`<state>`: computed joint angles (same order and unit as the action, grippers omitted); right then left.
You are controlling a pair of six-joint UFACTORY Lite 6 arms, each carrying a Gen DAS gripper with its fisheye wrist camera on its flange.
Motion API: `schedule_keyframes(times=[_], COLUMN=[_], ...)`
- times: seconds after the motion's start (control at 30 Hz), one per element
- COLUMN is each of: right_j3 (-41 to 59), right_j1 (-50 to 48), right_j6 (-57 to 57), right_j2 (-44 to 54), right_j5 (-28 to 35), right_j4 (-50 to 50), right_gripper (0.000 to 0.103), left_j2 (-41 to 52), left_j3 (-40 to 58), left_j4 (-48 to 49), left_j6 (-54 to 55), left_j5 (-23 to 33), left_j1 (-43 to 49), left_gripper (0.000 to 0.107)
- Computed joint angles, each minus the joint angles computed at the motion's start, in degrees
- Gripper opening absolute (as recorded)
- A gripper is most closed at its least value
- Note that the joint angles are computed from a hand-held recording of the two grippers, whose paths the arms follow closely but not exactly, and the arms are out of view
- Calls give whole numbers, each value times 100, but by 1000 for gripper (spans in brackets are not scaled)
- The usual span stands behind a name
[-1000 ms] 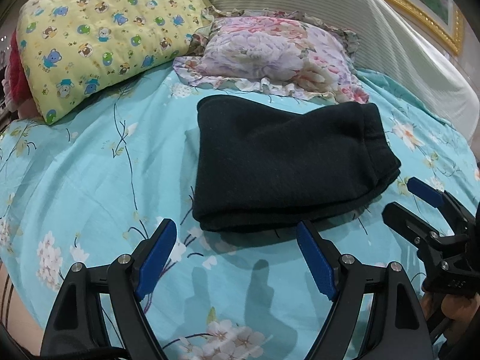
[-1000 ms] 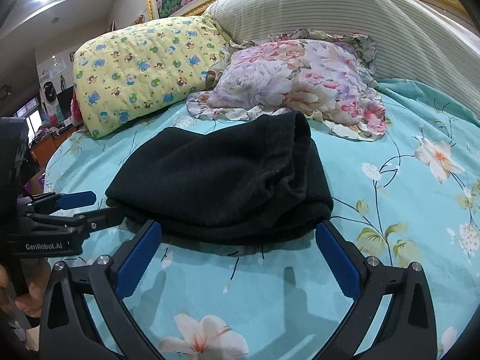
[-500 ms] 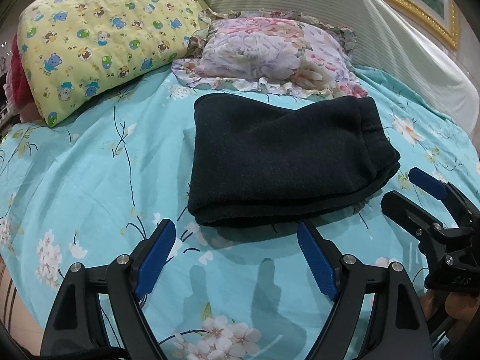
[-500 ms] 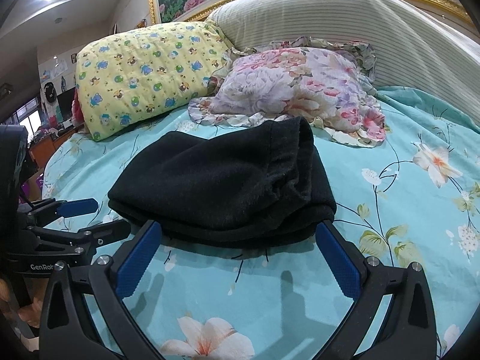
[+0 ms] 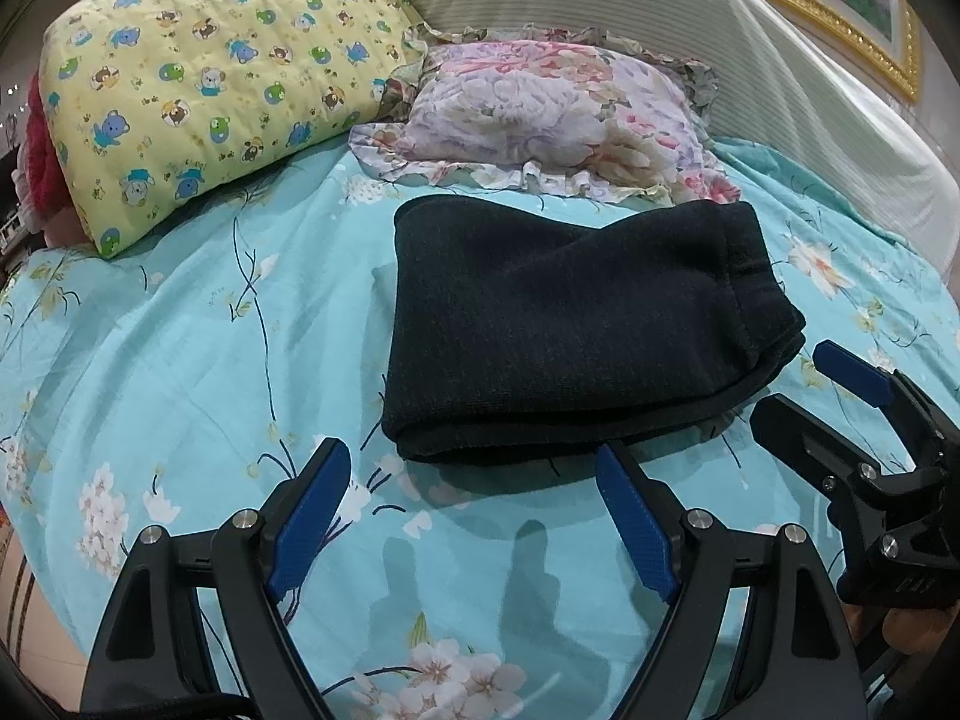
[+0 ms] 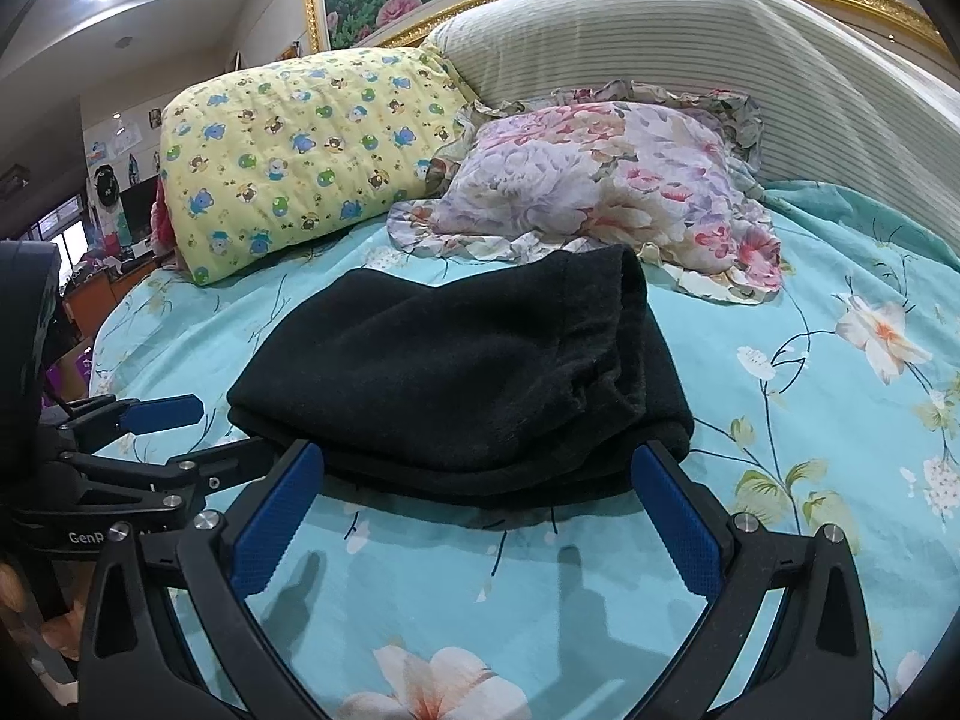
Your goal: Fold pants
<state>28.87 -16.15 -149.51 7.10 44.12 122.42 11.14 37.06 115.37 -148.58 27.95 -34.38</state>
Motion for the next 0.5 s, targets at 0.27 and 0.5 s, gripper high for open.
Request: schedule_keyframes(times=[0.27,0.5], right_j3=[63,74], right_j1=[117,184], right_j6=[-61,-120], right_j2=[114,206], right_j5=[-41,-47], right_j4=[114,249], right_gripper=[102,102], left_j2=[88,183], left_j3=[13,38], left_j4=[184,398], left_j6=[-175,-352], left_j5=[-16,-47], left_j1=[57,176], left_gripper=[84,84])
